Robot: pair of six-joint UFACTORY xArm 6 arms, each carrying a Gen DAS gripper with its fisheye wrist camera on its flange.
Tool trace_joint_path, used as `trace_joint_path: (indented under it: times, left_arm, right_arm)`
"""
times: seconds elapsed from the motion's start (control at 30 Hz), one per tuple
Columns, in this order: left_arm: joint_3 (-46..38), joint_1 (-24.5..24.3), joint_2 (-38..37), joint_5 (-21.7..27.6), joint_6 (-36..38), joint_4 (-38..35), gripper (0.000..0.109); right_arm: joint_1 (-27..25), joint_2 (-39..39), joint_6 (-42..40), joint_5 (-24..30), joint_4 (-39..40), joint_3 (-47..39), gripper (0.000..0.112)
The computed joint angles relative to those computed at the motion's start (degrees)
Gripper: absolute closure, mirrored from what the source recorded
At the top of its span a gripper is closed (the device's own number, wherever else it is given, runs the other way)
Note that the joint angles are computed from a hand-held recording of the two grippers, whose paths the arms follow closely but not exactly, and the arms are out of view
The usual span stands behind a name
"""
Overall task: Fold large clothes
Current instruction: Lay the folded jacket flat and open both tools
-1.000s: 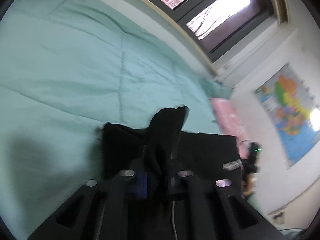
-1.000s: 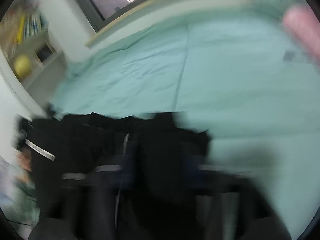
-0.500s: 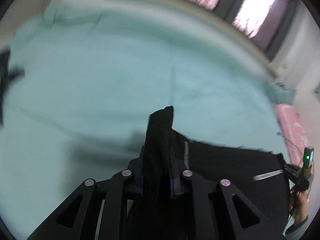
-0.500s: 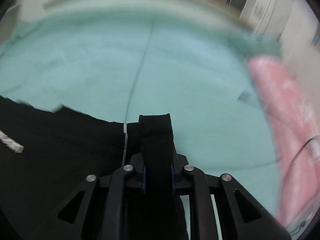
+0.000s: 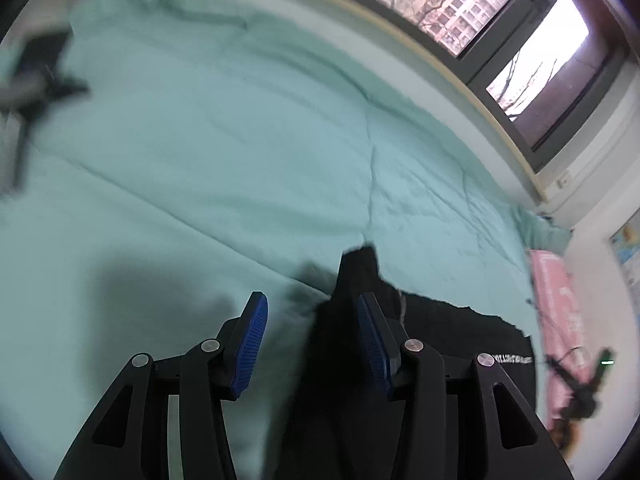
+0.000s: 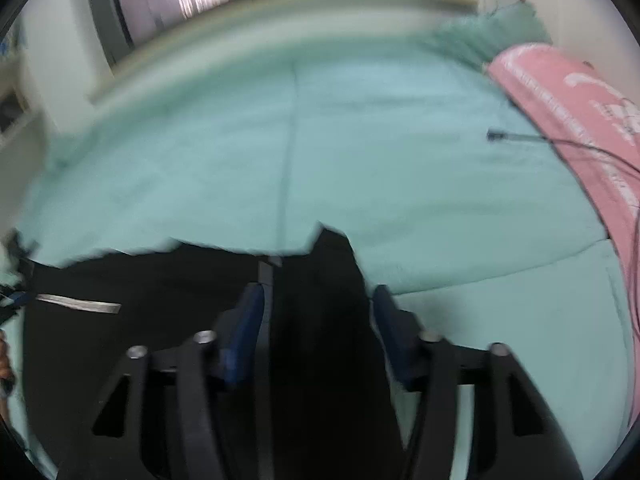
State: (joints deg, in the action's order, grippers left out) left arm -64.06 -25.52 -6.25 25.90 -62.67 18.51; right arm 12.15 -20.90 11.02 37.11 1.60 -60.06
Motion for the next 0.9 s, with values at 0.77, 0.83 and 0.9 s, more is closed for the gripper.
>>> trace_joint_path:
  times: [0.77,0.83,0.9]
  left_arm:
    - [-29.3,-23.9,23.0,21.5,6.7,0.0,0.046]
    - [-29.4,-23.1,21.4,19.0,9.8,-2.0,0.046]
    - [-30.8,-22.3,21.4,16.5,9.5,-1.5,0.045]
  right_arm:
    - [21.6,-4.2,6.3,18.7,-7.3,4.4,0.032]
    - [20.8,-4.6,2.9,18.3,-4.8,2.7,0.033]
    - [19.5,-4.4,2.1,14.4,-3.3,0.7,0.033]
